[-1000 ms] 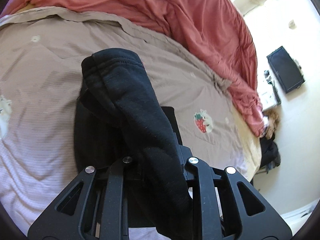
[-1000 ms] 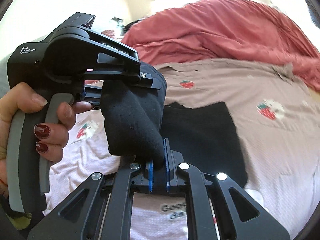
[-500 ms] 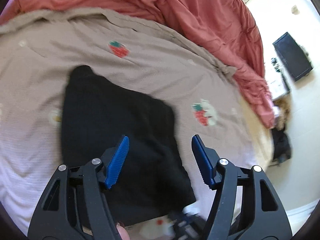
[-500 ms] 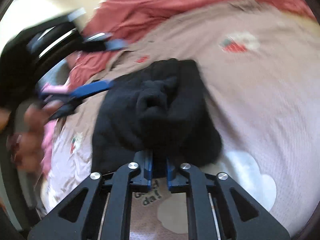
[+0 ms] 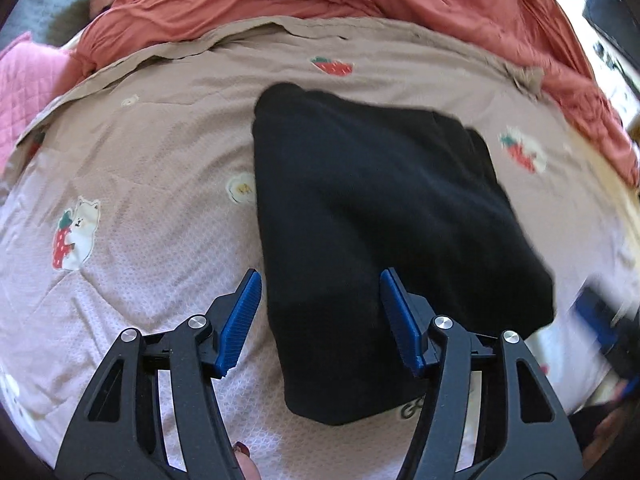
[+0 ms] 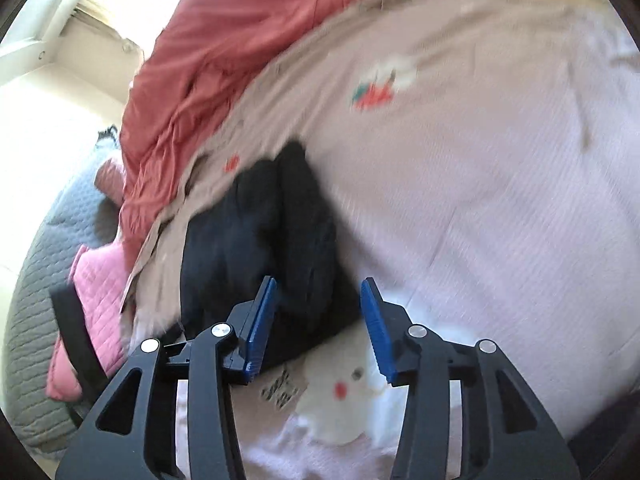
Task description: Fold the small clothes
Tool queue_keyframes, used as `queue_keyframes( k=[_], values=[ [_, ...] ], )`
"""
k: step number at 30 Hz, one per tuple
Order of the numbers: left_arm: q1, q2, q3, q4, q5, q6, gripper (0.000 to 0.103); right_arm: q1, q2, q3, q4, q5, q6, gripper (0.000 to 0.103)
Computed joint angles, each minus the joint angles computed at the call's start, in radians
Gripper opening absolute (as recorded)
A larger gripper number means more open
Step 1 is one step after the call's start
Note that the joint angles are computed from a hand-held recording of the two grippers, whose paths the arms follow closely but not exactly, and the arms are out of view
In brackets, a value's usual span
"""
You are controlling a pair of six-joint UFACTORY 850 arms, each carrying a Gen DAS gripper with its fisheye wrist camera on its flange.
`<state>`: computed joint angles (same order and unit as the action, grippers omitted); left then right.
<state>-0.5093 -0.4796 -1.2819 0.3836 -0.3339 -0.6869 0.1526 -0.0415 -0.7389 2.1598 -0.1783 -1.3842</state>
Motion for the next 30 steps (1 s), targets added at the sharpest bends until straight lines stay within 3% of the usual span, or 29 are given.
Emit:
queue_keyframes(
  k=[3, 8, 11, 14, 17, 20, 23, 24, 25, 30],
  values=[
    [-0.009, 0.006, 0.028, 0.105, 0.029, -0.079, 0.053, -0.021, -0.039, -0.054, -0.012, 0.021, -0.076, 0.048],
    [0.0, 0.02, 0.065, 0.118, 0.086, -0.107, 0.053, -0.031, -0.171, -0.198, -0.425, -0.086, 0.17, 0.048],
    [0.0, 0.024, 0.071, 0.115, 0.098, -0.109, 0.053, 0.001, -0.272, -0.307, -0.674, -0.075, 0.314, 0.048],
    [0.002, 0.028, 0.079, 0.111, 0.112, -0.112, 0.054, 0.011, -0.335, -0.372, -0.815, -0.074, 0.418, 0.047],
    [0.002, 0.03, 0.084, 0.116, 0.117, -0.117, 0.055, 0.008, -0.375, -0.416, -0.847, -0.093, 0.437, 0.047],
    [0.003, 0.031, 0.084, 0.095, 0.116, -0.097, 0.056, -0.016, -0.419, -0.455, -0.772, -0.184, 0.394, 0.046],
    [0.002, 0.031, 0.081, 0.085, 0.111, -0.09, 0.058, -0.016, -0.431, -0.466, -0.821, -0.196, 0.422, 0.029],
    [0.002, 0.031, 0.082, 0.087, 0.112, -0.093, 0.058, -0.017, -0.431, -0.464, -0.795, -0.209, 0.392, 0.015],
    [0.001, 0.031, 0.081, 0.094, 0.11, -0.102, 0.058, -0.013, -0.426, -0.463, -0.796, -0.199, 0.392, 0.007],
    [0.002, 0.036, 0.084, 0.061, 0.109, -0.091, 0.061, 0.015, -0.344, -0.431, -0.761, -0.1, 0.299, 0.007]
  ],
)
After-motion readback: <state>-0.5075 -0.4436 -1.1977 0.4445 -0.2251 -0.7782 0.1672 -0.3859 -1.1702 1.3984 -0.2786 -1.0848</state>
